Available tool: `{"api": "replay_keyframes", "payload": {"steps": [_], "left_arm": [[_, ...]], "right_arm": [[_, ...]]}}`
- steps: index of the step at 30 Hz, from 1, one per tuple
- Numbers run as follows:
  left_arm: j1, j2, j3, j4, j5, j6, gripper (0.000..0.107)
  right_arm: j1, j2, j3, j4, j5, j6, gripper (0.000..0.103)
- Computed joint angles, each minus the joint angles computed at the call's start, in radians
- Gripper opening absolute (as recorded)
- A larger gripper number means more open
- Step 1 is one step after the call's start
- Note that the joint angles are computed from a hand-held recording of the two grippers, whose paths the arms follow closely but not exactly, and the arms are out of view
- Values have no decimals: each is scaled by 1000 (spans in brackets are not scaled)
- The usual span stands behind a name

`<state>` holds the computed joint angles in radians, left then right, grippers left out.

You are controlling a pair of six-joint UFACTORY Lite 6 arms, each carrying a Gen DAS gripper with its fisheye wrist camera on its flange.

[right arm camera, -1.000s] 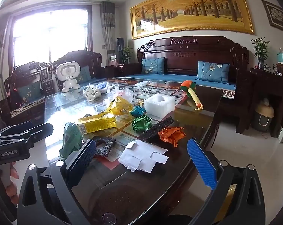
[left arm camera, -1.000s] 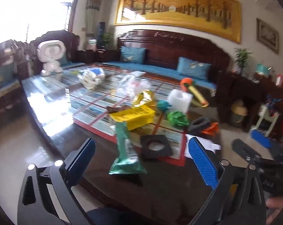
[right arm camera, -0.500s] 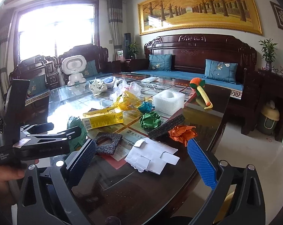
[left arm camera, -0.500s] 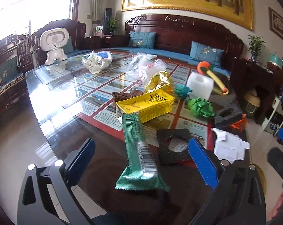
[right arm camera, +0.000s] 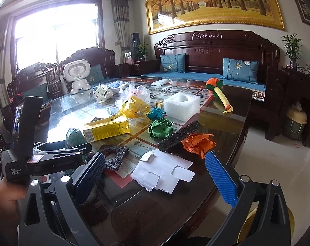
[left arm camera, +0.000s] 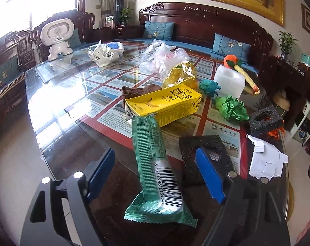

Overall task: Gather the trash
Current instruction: 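Reach the left tool to the green snack wrapper and grasp it, then lift the green wrapper with the left tool while the right tool grasps the black foam strip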

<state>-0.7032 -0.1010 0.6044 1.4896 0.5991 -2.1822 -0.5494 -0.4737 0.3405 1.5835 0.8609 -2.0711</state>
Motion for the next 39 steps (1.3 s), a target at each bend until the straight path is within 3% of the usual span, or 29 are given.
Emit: {"api": "replay_keyframes", "payload": {"steps": [3, 4, 6, 9, 11, 19, 25, 26, 28, 30, 38, 39], "left_arm": [[1, -5, -9, 18, -6, -19, 75], [6, -8, -11, 27, -20, -24, 69], [28, -15, -21, 61, -71, -45, 37], [62, -22, -45, 155, -139, -131, 22], [66, -42, -69, 220, -152, -194, 18], [-10, -120, -63, 177, -66, -116, 17], [-1, -67, 36, 206, -86, -103, 17], [-4, -59, 51, 212, -88, -106, 17], [-6, -43, 79, 227, -91, -104, 17], [-8, -35, 96, 239, -93, -104, 17], [6, -10, 117, 296, -125, -144, 18], [3, -8, 115, 299, -122, -149, 18]], "right_arm": [[5, 17, 7, 5, -8, -3, 95], [4, 19, 7, 5, -9, -2, 95], [10, 21, 7, 4, -15, 5, 95], [17, 17, 3, 0, -18, 7, 95], [22, 14, 0, 3, -24, 4, 95], [18, 122, 88, 18, -40, 28, 95], [95, 296, 260, 53, -93, 79, 94], [105, 320, 283, 52, -100, 100, 92], [129, 408, 371, -18, -114, 200, 69], [142, 474, 431, -70, -102, 254, 55], [204, 576, 511, -96, -148, 363, 53], [208, 593, 529, -96, -152, 386, 60]]}}
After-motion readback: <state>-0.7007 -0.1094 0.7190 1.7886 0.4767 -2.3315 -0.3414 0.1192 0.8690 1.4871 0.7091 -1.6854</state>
